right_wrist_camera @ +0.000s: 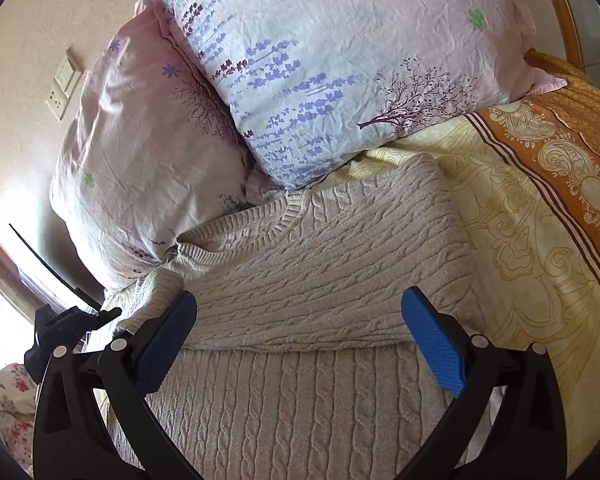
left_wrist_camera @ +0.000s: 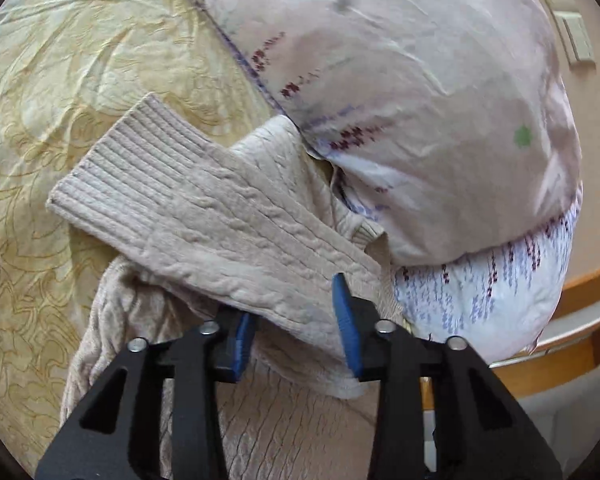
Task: Fold small clothes
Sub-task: 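Fold the held sleeve across the body with the left gripper, then release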
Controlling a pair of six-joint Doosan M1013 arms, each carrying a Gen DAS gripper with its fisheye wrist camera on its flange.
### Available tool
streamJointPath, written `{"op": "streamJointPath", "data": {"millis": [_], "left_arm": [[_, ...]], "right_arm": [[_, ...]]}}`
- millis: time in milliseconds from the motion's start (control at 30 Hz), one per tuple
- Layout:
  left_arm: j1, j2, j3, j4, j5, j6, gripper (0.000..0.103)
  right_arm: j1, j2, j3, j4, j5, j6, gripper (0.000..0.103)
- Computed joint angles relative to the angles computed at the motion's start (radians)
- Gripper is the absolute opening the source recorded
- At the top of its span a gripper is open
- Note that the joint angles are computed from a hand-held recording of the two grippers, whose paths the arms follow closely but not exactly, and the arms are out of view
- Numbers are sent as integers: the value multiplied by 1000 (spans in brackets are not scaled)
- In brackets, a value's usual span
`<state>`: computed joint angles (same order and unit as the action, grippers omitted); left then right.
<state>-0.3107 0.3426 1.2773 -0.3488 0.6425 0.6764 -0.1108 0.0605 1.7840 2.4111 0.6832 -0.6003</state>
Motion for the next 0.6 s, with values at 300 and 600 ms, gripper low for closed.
{"op": "streamJointPath", "data": {"millis": [300, 600], "left_arm": [[-93, 61, -149, 36, -18, 247, 8], [-287, 244, -463, 288, 348, 661, 25]], "right_arm": [[-23, -4, 13, 37, 58, 25, 102], [-82, 14, 24, 96, 170, 171, 98]]}}
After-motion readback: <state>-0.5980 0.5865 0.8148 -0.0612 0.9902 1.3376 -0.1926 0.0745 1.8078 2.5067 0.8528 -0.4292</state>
